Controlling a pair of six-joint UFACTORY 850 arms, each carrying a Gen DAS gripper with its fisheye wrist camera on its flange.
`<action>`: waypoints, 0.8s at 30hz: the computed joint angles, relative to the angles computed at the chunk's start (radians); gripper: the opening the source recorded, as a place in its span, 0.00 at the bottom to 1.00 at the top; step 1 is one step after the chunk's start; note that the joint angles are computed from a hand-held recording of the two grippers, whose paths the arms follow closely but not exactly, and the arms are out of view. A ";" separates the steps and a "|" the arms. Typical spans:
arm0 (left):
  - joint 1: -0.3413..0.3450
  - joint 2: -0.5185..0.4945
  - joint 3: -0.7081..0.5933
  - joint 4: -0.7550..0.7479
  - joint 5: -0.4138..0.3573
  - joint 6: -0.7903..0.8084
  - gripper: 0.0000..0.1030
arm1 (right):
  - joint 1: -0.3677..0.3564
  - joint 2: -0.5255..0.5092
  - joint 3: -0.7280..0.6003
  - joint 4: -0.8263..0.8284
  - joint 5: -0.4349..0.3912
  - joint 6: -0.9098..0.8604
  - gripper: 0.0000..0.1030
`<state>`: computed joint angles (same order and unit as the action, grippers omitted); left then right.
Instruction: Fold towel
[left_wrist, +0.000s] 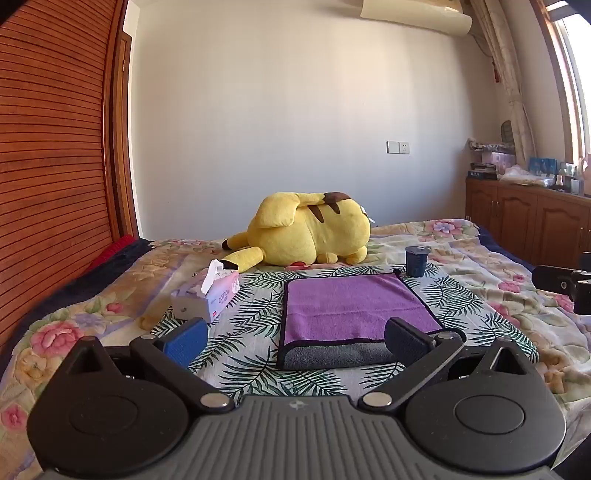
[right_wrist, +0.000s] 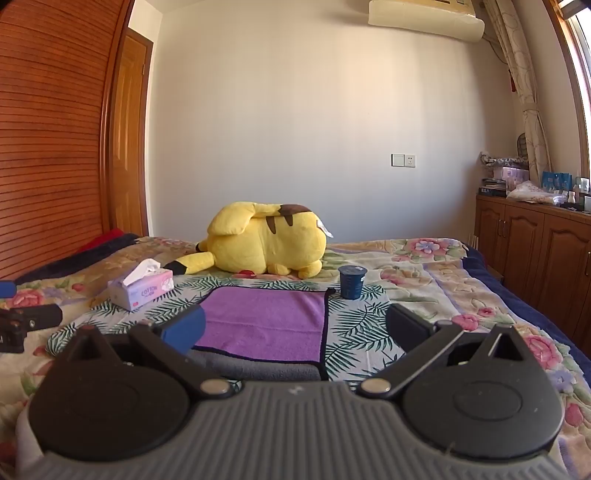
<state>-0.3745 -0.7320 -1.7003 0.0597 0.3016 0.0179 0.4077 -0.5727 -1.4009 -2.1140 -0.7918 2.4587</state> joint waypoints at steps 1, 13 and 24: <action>0.000 0.000 0.000 0.000 0.000 0.000 0.84 | 0.000 0.000 0.000 0.000 0.001 0.000 1.00; 0.000 0.000 0.000 -0.006 -0.001 0.011 0.84 | 0.000 -0.001 -0.002 0.001 0.001 -0.002 1.00; 0.000 0.000 0.000 -0.007 -0.002 0.012 0.84 | -0.001 -0.001 -0.002 0.000 0.000 -0.001 1.00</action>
<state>-0.3747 -0.7322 -1.7007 0.0530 0.3000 0.0302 0.4072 -0.5740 -1.4029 -2.1140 -0.7918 2.4576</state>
